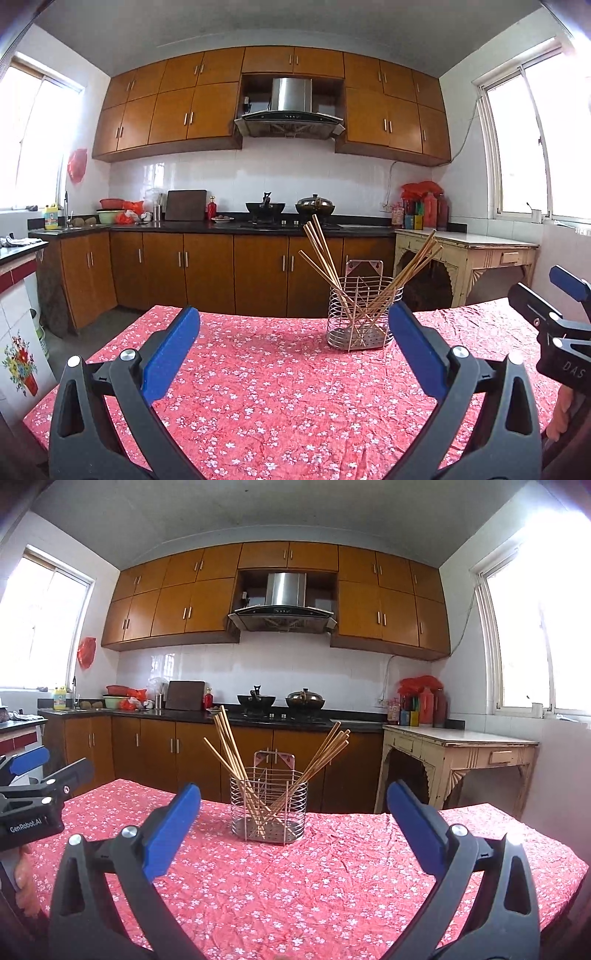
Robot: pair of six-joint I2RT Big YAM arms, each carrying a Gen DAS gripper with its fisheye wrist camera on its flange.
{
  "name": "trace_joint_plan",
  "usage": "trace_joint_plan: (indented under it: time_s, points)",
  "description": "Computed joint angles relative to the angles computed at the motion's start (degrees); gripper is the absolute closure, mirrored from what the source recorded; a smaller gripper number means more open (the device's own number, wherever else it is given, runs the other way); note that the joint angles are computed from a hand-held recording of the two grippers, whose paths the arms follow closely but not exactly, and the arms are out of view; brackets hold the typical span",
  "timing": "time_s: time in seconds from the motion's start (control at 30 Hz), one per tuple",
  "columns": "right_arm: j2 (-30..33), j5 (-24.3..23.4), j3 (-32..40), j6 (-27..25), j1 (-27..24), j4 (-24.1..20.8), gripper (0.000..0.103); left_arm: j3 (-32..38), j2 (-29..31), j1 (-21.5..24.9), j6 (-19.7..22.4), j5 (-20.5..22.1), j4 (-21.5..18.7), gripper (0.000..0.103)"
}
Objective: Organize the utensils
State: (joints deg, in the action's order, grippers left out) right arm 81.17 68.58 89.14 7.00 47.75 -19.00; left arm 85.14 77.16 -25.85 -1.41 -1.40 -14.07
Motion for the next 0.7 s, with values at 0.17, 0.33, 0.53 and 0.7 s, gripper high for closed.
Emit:
trace_joint_plan:
  time_s: [0.17, 0.33, 0.53, 0.7]
  points:
    - [0.11, -0.84, 0.43, 4.85, -0.25, -4.64, 0.004, -1.00, -0.23, -0.31, 0.80, -0.55, 0.51, 0.002]
    - [-0.05, -1.32, 0.10, 8.19, -0.45, -7.68, 0.004, -0.94, 0.05, -0.87, 1.66, -1.44, -0.39, 0.002]
    - [-0.65, -1.31, -0.92, 7.89, -0.30, -6.36, 0.004, -0.87, 0.01, -0.73, 0.55, -0.90, -0.99, 0.002]
    - [-1.38, -1.26, -1.84, 6.83, -0.17, -4.61, 0.004, -1.54, -0.48, -0.73, -0.18, -0.74, 0.05, 0.002]
